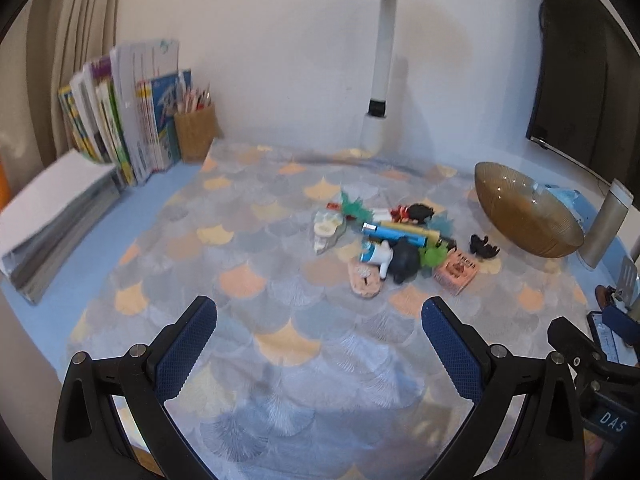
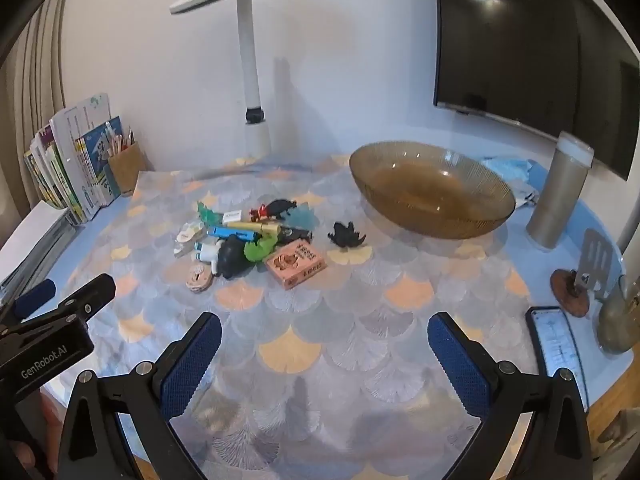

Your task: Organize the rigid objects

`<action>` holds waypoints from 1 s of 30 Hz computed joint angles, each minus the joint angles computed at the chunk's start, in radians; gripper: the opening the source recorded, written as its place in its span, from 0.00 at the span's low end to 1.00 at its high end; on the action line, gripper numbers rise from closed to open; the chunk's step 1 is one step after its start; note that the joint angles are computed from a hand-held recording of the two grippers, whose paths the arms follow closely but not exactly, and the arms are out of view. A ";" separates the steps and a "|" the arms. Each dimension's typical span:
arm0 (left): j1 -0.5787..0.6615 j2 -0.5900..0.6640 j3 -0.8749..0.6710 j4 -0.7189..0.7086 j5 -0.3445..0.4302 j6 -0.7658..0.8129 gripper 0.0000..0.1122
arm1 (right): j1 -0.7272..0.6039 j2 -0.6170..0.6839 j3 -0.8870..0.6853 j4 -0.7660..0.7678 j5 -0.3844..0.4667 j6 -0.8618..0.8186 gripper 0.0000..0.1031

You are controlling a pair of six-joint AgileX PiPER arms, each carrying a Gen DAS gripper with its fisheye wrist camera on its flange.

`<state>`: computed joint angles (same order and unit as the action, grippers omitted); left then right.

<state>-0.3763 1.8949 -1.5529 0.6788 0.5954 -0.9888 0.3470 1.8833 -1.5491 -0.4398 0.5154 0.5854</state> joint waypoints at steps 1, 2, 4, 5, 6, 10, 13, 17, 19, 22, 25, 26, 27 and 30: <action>0.011 -0.002 0.012 -0.016 -0.020 0.013 0.91 | 0.002 0.011 -0.013 0.007 0.009 -0.007 1.00; 0.018 -0.001 0.018 -0.029 -0.034 0.028 0.91 | 0.004 0.022 -0.028 0.016 0.020 -0.018 1.00; 0.026 0.004 0.021 -0.050 -0.052 0.054 0.91 | 0.010 0.042 -0.053 0.029 0.037 -0.034 1.00; 0.028 0.006 0.021 -0.055 -0.055 0.060 0.91 | 0.013 0.050 -0.065 0.035 0.043 -0.044 1.00; 0.031 0.008 0.020 -0.063 -0.059 0.069 0.91 | 0.017 0.057 -0.077 0.046 0.046 -0.062 1.00; 0.051 0.016 0.018 -0.101 -0.070 0.107 0.91 | 0.058 0.056 -0.048 -0.025 0.031 -0.007 1.00; 0.068 0.018 0.015 -0.115 -0.068 0.116 0.91 | 0.085 0.080 -0.049 -0.103 0.032 0.069 1.00; 0.087 0.027 0.002 -0.131 -0.067 0.138 0.91 | 0.067 0.107 -0.081 -0.051 0.053 0.037 1.00; 0.097 0.040 -0.019 -0.147 -0.057 0.170 0.91 | 0.036 0.125 -0.151 0.022 0.140 -0.065 1.00; 0.117 0.079 -0.091 -0.207 -0.026 0.254 0.91 | 0.002 0.146 -0.179 0.011 0.121 -0.045 1.00; 0.136 0.142 -0.206 -0.273 0.023 0.357 0.91 | -0.046 0.181 -0.252 0.051 0.154 -0.086 1.00; 0.143 0.168 -0.251 -0.303 0.039 0.401 0.91 | -0.063 0.208 -0.307 0.065 0.182 -0.113 1.00; 0.149 0.197 -0.299 -0.335 0.055 0.449 0.91 | -0.080 0.243 -0.376 0.083 0.215 -0.149 1.00; 0.157 0.322 -0.513 -0.376 0.180 0.548 0.91 | -0.120 0.324 -0.546 0.124 0.276 -0.235 1.00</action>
